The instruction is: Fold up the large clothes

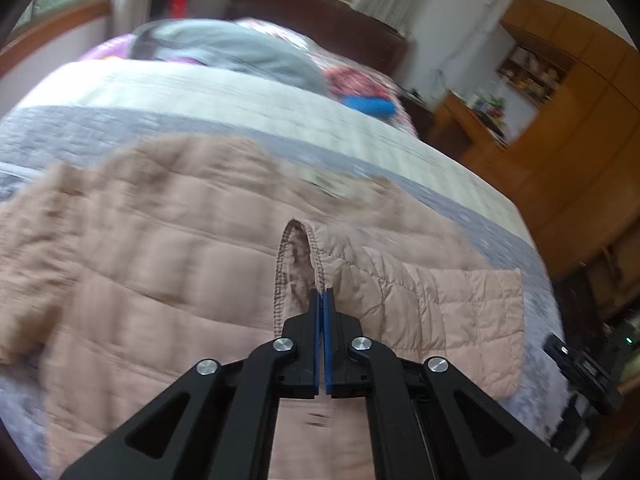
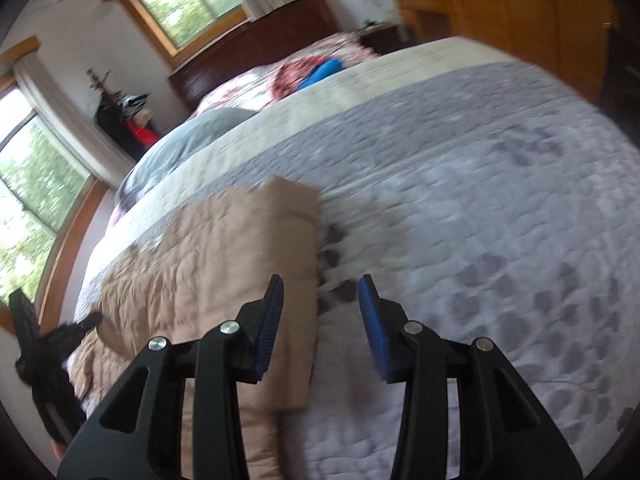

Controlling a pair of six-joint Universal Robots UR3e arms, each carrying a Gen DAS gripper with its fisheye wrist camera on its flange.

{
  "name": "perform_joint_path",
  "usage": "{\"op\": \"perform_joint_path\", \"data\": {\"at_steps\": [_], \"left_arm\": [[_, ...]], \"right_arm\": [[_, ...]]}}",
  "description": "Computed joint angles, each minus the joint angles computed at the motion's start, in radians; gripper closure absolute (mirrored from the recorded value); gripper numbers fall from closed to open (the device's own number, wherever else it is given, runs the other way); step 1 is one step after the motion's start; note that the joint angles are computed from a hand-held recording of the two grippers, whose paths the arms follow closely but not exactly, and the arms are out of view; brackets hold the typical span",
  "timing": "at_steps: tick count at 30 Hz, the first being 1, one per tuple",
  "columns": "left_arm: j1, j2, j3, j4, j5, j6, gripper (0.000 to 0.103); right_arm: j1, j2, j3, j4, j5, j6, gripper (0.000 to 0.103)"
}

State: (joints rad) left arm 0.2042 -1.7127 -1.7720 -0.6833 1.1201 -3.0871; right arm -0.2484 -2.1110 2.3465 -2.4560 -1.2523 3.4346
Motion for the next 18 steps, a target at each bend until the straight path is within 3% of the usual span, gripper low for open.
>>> {"op": "perform_joint_path", "data": {"at_steps": [6, 10, 15, 18], "left_arm": [[0.088, -0.037, 0.006, -0.007, 0.063, 0.047, 0.102], [0.051, -0.104, -0.027, 0.056, 0.156, 0.072, 0.102], [0.017, -0.141, -0.072, 0.146, 0.210, 0.094, 0.101], [0.017, -0.126, -0.074, 0.127, 0.215, 0.112, 0.098]], "right_arm": [[0.207, 0.277, -0.080, -0.166, -0.009, 0.055, 0.063], [0.367, 0.480, -0.196, -0.177, -0.182, 0.107, 0.062], [0.372, 0.530, -0.196, -0.201, -0.181, 0.116, 0.059], [0.355, 0.517, -0.173, -0.218, -0.157, 0.112, 0.059]]}}
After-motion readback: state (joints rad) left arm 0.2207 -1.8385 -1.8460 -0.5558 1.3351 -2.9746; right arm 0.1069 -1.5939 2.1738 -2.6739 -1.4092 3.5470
